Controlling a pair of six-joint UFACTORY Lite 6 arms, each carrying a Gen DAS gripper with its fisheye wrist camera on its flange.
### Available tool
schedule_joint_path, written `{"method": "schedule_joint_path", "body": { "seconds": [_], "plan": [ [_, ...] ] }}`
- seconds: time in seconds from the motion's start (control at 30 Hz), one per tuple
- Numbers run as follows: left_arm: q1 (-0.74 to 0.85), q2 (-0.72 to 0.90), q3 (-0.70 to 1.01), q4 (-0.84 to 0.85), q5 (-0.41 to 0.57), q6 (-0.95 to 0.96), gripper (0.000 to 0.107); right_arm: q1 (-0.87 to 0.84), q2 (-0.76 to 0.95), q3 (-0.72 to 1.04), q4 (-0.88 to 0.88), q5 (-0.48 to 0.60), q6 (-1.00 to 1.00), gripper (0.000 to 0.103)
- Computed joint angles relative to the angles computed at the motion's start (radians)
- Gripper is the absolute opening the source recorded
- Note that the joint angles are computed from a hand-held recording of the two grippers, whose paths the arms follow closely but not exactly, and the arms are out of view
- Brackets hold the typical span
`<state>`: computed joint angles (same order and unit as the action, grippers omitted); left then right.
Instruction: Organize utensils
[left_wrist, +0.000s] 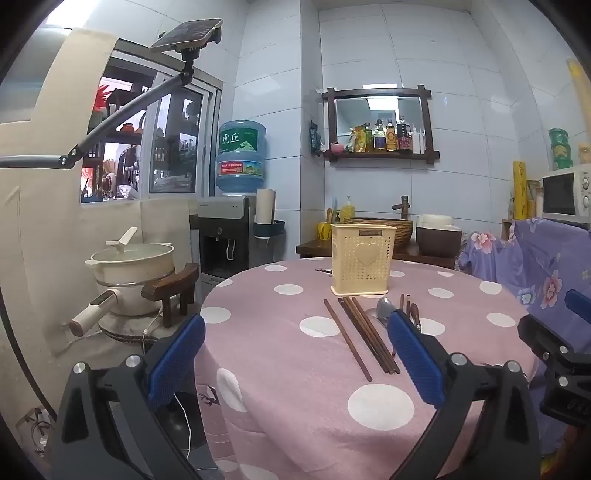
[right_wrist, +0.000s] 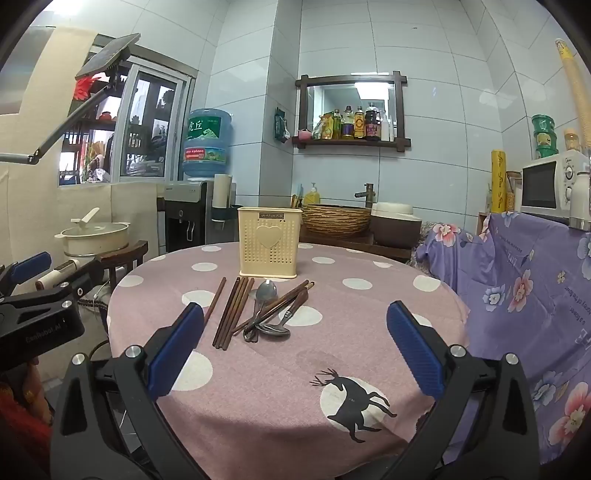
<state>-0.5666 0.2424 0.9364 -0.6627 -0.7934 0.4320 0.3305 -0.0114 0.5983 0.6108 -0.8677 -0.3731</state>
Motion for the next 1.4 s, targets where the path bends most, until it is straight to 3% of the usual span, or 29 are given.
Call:
{"method": "schedule_joint_path", "body": {
  "seconds": [1.4],
  "plan": [
    [0.005, -0.012, -0.021, 0.019, -0.016, -0.037, 0.098, 0.023, -0.040, -0.025, 0.023, -0.011, -0.031, 0.098]
  ]
}}
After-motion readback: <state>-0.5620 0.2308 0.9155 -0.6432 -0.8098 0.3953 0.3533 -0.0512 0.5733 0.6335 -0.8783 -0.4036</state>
